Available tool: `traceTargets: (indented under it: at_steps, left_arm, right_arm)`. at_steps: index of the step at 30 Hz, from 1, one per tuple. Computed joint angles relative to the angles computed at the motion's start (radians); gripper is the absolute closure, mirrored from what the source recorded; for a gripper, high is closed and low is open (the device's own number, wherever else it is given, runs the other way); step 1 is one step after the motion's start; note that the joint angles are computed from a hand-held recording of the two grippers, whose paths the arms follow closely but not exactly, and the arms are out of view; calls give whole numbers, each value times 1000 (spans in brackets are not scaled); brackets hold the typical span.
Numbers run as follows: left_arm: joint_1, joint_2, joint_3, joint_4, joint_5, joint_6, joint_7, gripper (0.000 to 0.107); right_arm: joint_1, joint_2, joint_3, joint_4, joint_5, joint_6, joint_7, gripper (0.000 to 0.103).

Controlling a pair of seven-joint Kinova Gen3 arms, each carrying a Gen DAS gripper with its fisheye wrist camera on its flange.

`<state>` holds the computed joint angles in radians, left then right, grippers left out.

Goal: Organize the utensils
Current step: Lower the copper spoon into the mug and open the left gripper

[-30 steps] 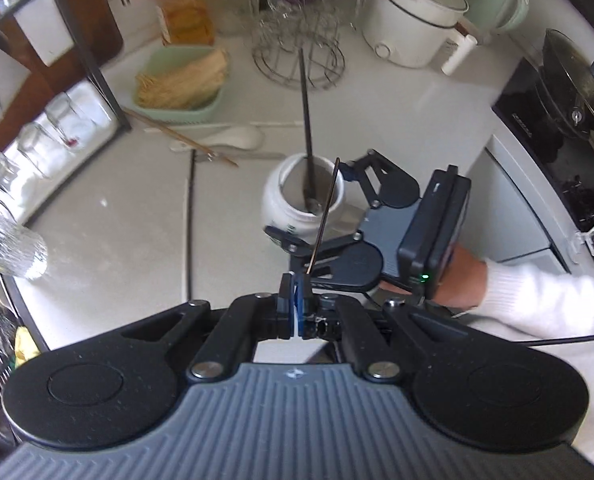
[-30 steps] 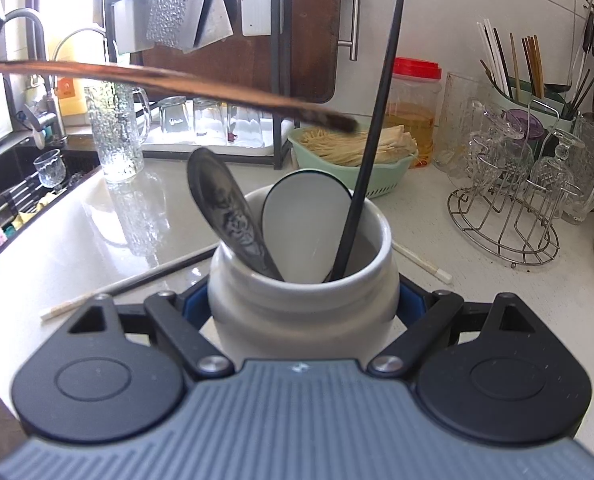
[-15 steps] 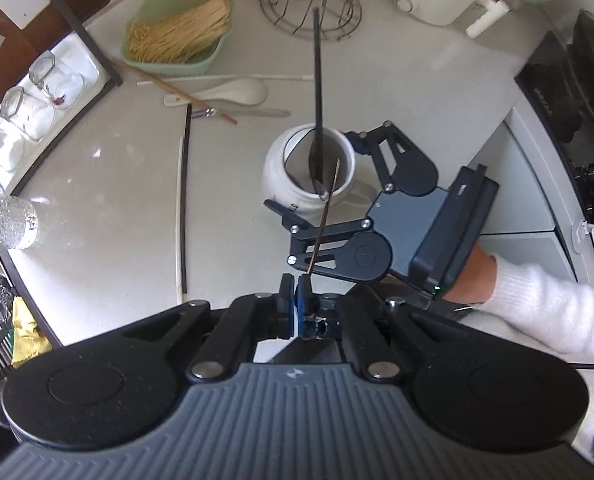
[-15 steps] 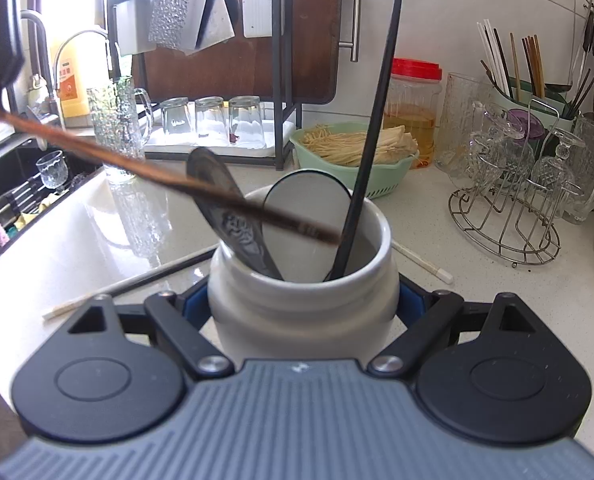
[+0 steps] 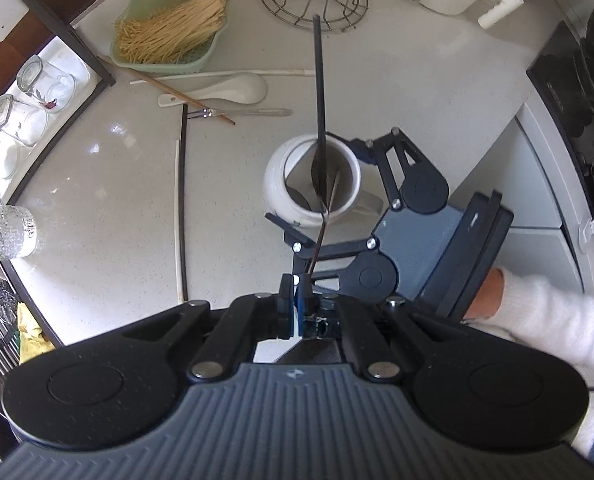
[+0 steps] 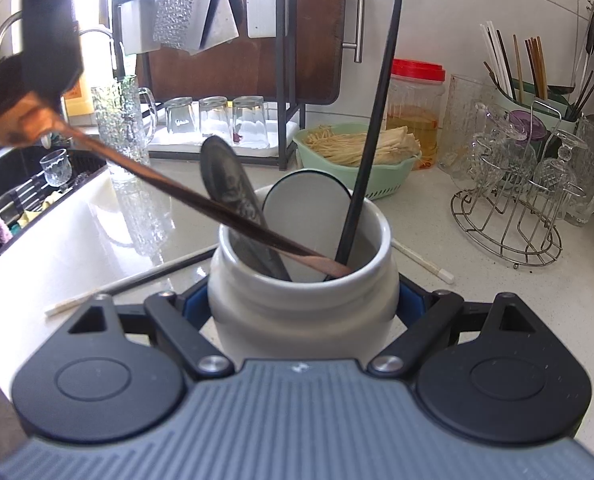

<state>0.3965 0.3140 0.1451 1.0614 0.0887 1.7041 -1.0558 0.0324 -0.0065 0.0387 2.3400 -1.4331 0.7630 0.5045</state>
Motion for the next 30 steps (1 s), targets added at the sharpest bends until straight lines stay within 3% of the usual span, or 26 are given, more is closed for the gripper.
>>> traceTargets:
  at_steps: [7,15,19,30]
  left_arm:
    - [-5,4,-7,-7,-7,-24,11,106]
    - [-5,-45,-11,48,-34,-119,40,105]
    - [-1,-108,-10,142,-63,-218,78,105]
    - [76,-298,72,475,-354,-532,336,105]
  right_arm:
    - [0,0,1,-1,3,2,0,12]
    - [-2,0,0,-1,4,-1,-3,12]
    - [-4,-2,-2,-4,10,-4,-10,12]
    - [-19,-13,-9,-17,45,-29,-64,12]
